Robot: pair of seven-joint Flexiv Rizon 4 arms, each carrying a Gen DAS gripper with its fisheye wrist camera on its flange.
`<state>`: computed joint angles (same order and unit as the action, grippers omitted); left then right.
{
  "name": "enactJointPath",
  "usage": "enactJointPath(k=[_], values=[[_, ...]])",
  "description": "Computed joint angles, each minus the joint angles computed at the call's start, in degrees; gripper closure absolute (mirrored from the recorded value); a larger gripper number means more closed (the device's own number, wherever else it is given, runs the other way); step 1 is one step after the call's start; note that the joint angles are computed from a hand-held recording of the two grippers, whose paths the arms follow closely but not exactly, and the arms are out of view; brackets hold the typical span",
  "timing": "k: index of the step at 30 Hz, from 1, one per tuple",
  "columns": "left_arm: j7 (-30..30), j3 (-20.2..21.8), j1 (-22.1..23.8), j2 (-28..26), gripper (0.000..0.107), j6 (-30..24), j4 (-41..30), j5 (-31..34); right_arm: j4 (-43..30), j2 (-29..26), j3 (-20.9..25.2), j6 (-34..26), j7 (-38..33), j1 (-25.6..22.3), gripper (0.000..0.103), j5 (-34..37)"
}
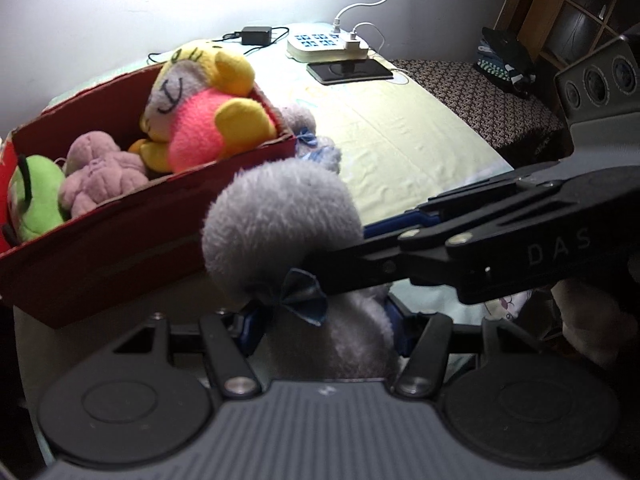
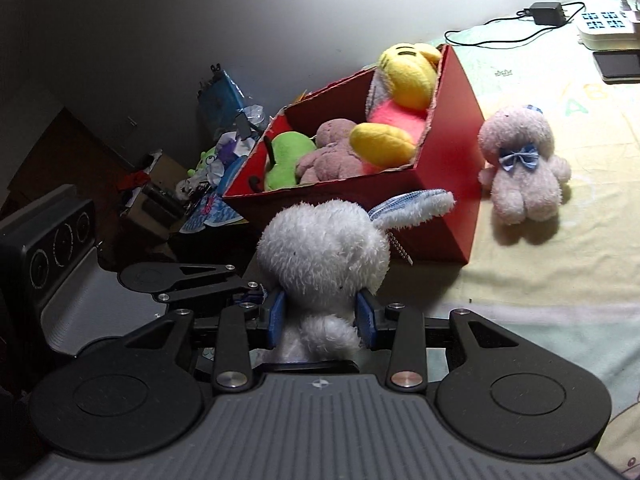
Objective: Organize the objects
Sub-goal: 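Lift the white bunny with the right gripper and carry it over the red box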
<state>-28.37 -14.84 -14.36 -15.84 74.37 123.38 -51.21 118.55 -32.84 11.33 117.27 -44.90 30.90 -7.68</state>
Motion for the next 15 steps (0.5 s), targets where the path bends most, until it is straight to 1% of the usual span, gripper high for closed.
enactJointPath(k=[4,8,11,15], values=[[3.3,0.05,0.69,2.01,0.046,0.78,1.59,-3.79,-2.4,-0.93,0.72,-0.41,-0.17,-0.13,0.063,-1.71],[8.29,1.0,0.71,3.78,0.046,0.74,2.02,-9.55,-5.23,-2.1,0.63,-0.01,-0.61,0.44,0.063,-2.69],[11.68,2.07,0.17,4.3,0.045,0.82,1.52,-13.54,-7.35,-2.77,-0.27,0.16,-1.36,1.41,0.063,-2.75],[16.61,3.1,-0.18,3.82,0.045,1.14,-0.31,-18.1,-10.38,-3.61,-2.82,-0.29,-3.22,3.82,0.063,-1.44]])
